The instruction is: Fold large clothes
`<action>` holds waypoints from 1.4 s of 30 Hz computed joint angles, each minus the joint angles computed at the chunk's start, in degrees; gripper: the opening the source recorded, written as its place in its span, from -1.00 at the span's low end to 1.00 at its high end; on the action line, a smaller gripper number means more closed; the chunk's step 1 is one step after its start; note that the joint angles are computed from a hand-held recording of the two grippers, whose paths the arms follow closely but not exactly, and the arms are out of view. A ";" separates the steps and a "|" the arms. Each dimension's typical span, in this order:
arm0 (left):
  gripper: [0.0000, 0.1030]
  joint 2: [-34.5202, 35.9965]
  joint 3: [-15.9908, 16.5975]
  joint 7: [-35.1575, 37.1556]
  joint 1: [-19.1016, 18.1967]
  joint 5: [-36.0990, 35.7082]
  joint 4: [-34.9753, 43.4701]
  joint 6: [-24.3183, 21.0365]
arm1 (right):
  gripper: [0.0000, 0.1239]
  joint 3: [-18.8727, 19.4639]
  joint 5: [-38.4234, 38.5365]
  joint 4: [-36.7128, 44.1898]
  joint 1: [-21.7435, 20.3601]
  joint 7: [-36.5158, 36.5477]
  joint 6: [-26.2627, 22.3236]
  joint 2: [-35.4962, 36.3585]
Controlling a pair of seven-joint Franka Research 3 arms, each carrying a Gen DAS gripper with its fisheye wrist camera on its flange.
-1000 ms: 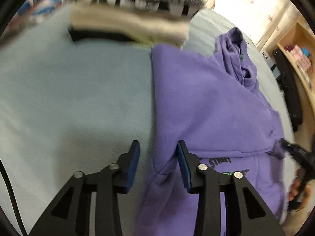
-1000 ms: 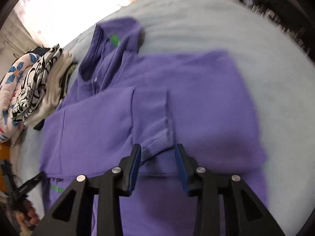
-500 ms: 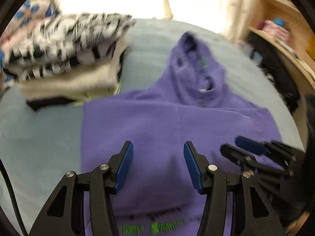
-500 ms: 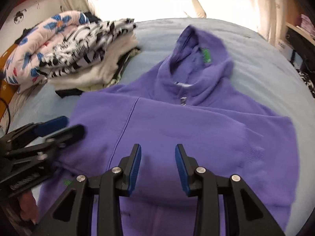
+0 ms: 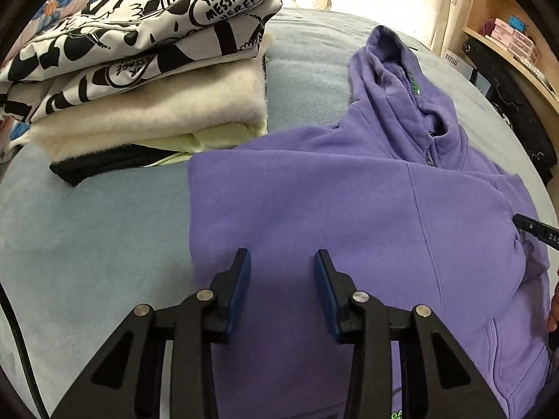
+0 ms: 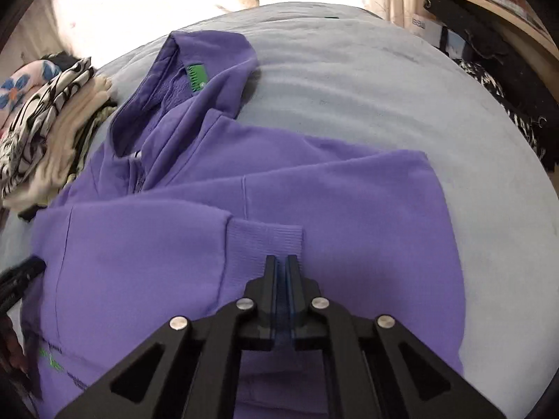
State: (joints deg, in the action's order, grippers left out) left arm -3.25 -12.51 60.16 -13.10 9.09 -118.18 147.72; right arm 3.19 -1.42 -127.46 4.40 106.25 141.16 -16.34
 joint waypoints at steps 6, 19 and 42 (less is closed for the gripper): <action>-0.19 -2.79 -0.25 -0.88 -0.40 0.36 -0.33 -3.30 | -0.83 -1.06 4.11 -0.60 0.63 -2.09 -3.03 -2.58; -0.09 -12.05 -0.26 -1.01 -1.20 1.32 -3.69 -8.54 | -0.77 -0.37 8.83 -3.33 1.17 -4.22 -9.07 -11.86; 0.21 -18.24 -0.80 8.44 -1.29 5.03 5.74 -22.92 | -0.62 2.37 2.32 8.65 -0.76 -6.41 -26.62 -18.30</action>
State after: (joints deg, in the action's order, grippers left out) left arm -21.49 -13.31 68.60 -14.39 14.12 -112.44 124.80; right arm 5.56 0.91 -118.81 3.64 99.84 114.54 -34.64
